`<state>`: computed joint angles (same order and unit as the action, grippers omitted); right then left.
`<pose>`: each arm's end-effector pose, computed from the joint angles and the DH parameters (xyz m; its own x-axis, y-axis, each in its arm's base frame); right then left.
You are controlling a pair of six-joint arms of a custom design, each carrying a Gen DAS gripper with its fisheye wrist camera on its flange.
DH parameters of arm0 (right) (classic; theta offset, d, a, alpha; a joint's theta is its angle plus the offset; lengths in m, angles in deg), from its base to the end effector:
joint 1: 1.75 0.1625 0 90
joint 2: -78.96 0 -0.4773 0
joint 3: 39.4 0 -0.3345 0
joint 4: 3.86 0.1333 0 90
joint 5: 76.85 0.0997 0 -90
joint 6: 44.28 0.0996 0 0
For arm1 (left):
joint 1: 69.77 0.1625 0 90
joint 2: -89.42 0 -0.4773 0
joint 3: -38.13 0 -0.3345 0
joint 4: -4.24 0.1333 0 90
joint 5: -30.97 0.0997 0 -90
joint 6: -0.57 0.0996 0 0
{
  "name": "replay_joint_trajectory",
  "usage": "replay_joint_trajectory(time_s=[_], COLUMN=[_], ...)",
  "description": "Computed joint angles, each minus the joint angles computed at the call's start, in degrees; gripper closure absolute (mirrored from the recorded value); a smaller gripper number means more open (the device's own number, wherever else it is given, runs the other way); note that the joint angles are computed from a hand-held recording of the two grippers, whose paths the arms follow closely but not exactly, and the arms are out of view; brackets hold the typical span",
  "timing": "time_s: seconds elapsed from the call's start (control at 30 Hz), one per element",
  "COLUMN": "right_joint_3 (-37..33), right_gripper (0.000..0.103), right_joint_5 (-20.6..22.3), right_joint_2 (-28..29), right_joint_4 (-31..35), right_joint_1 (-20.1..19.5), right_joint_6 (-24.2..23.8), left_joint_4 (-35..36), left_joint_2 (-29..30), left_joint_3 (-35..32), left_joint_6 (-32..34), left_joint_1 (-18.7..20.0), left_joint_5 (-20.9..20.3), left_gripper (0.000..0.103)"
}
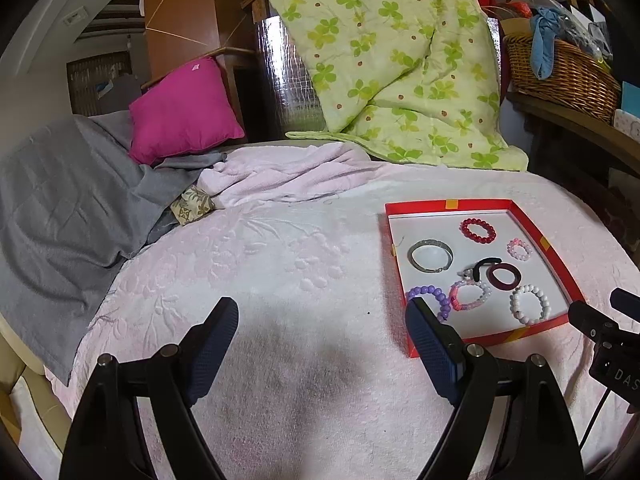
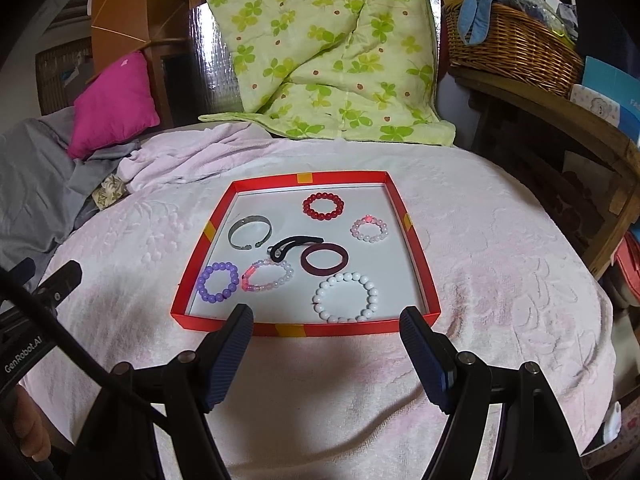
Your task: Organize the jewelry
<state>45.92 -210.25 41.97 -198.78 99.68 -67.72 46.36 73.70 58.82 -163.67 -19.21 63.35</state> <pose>0.2061 -0.6918 0.2432 -0.7143 0.1690 0.6792 -0.4286 0.6615 -0.6154 -0.3123 -0.7220 0.1559 -0.6232 0.0537 -0.7802 0.6593 0.5726 -0.4873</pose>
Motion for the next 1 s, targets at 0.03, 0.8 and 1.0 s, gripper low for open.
replay_joint_trajectory(time_s=[0.03, 0.8, 1.0], right_joint_3=[-0.02, 0.83, 0.86], right_gripper=[0.024, 0.024, 0.024], right_joint_5=[-0.01, -0.13, -0.13], right_joint_2=[0.0, -0.8, -0.81], right_joint_4=[0.07, 0.07, 0.24], right_joint_1=[0.0, -0.48, -0.52], right_joint_6=[0.02, 1.02, 1.23], left_joint_4=[0.11, 2.65, 3.0], left_joint_2=[0.1, 1.54, 1.77], left_joint_3=[-0.16, -2.4, -2.93], left_joint_6=[0.06, -0.17, -0.18], left_joint_1=[-0.01, -0.05, 0.01], left_joint_5=[0.01, 0.08, 0.07], left_gripper=[0.017, 0.017, 0.017])
